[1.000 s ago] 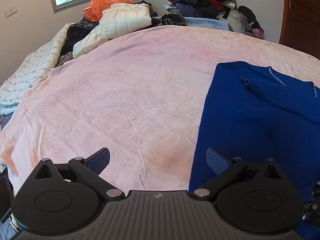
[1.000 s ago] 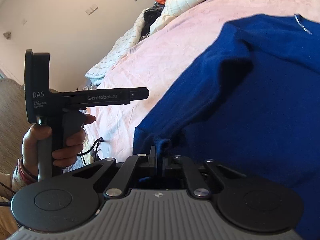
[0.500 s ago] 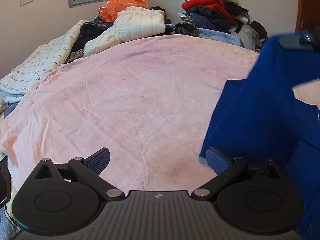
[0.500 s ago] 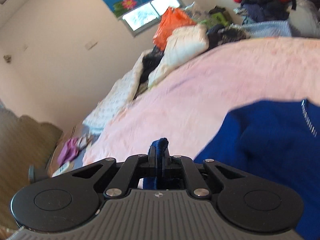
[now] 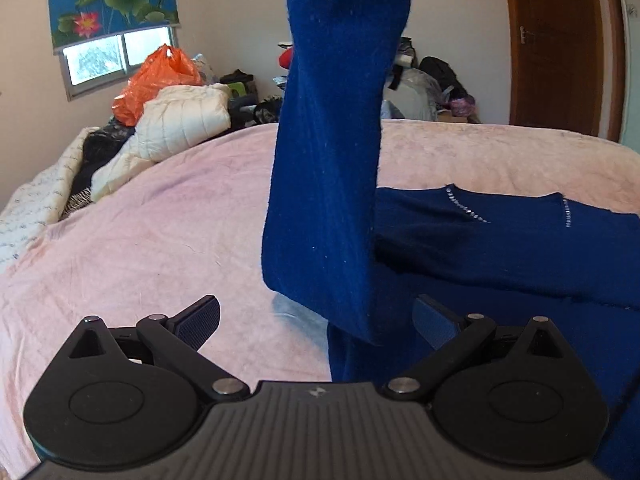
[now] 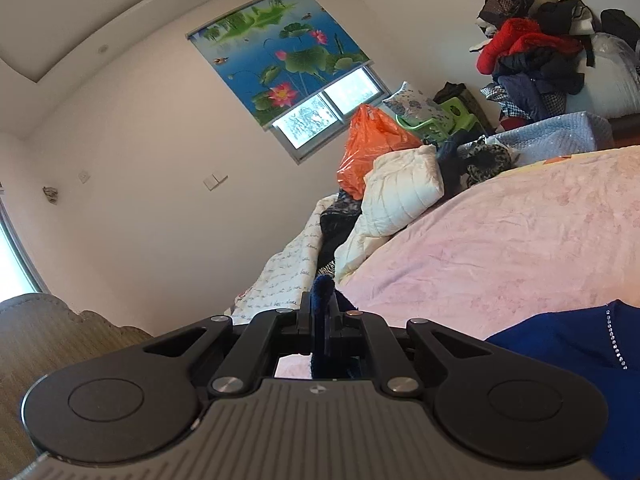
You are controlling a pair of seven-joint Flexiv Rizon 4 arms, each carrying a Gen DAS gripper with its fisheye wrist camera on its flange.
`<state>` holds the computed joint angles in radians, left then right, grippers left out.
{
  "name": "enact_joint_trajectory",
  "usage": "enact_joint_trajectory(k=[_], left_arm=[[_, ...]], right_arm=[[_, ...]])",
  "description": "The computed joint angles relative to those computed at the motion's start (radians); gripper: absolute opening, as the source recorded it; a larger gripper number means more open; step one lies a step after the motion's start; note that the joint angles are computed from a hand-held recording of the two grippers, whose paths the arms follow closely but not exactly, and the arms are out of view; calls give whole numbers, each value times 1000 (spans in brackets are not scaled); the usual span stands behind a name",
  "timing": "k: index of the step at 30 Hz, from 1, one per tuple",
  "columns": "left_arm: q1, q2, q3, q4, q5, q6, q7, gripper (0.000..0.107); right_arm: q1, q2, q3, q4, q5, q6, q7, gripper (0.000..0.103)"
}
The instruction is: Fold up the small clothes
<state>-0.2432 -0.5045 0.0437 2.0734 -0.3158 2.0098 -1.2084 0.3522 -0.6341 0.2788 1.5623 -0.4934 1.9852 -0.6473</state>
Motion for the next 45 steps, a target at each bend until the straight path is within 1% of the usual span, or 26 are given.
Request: enact_joint_trajectory(k=[1, 2, 3, 4, 5, 6, 9, 12, 14, 16, 19, 21, 23, 24, 27, 30, 33, 34, 36, 40, 42, 45], left_arm=[[-64, -26, 48, -19, -72, 7, 29, 103], [-101, -43, 78, -39, -111, -7, 35, 103], [-110, -52, 88, -54, -122, -38, 26, 103], [-101, -57, 75, -64, -140, -66, 28, 103], [-118, -66, 91, -79, -163, -94, 23, 103], [-152, -79, 127, -94, -193, -112, 16, 103], [-243, -125, 236, -134, -272, -113, -14, 103], [-272, -154, 289, -173, -338, -123, -48, 103], [-301, -185, 339, -211, -394, -136, -77, 103], [-357, -226, 429, -258, -463, -188, -114, 103], [-391, -270, 514, -307, -498, -247, -195, 103], [-429, -304, 585, -328, -509, -278, -249, 103], [-466, -339, 655, -342, -511, -295, -302, 103], [-474, -350, 673, -349, -507, -298, -323, 103], [-466, -358, 684, -368, -473, -298, -357, 103], [-464, -367, 698, -385, -434, -289, -386, 103], [-476, -380, 715, -388, -388, -254, -415, 103], [-476, -382, 713, -387, -367, -237, -420, 103], [-477, -387, 702, -382, -341, -212, -407, 103], [-497, -406, 703, -372, -328, -246, -371, 103], [-497, -409, 699, -369, -309, -272, -376, 103], [-503, -414, 712, -375, -273, -314, -399, 103]], right_arm=[[-12, 1, 12, 4, -9, 6, 1, 8], [0, 13, -1, 17, 5, 15, -3, 8], [4, 20, -7, 25, 13, 25, -5, 8], [3, 24, -9, 31, 18, 35, -5, 8], [11, 31, -18, 41, 33, 48, -5, 8], [16, 35, -26, 46, 44, 60, -6, 8], [48, 56, -66, 74, 95, 98, -26, 8], [80, 79, -104, 106, 159, 139, -59, 8], [95, 94, -124, 125, 209, 158, -79, 8], [99, 104, -134, 144, 254, 178, -90, 8], [90, 106, -132, 171, 299, 214, -88, 8], [99, 110, -145, 189, 336, 216, -100, 8], [101, 112, -153, 204, 369, 224, -108, 8], [103, 112, -159, 211, 387, 224, -113, 8], [105, 110, -171, 226, 435, 228, -121, 8], [139, 117, -217, 239, 518, 197, -164, 8], [151, 114, -240, 251, 583, 188, -186, 8], [157, 115, -248, 257, 608, 187, -194, 8], [140, 108, -239, 274, 629, 214, -193, 8], [137, 115, -249, 325, 696, 260, -222, 8], [148, 125, -267, 355, 755, 257, -243, 8], [139, 127, -270, 402, 816, 254, -245, 8]])
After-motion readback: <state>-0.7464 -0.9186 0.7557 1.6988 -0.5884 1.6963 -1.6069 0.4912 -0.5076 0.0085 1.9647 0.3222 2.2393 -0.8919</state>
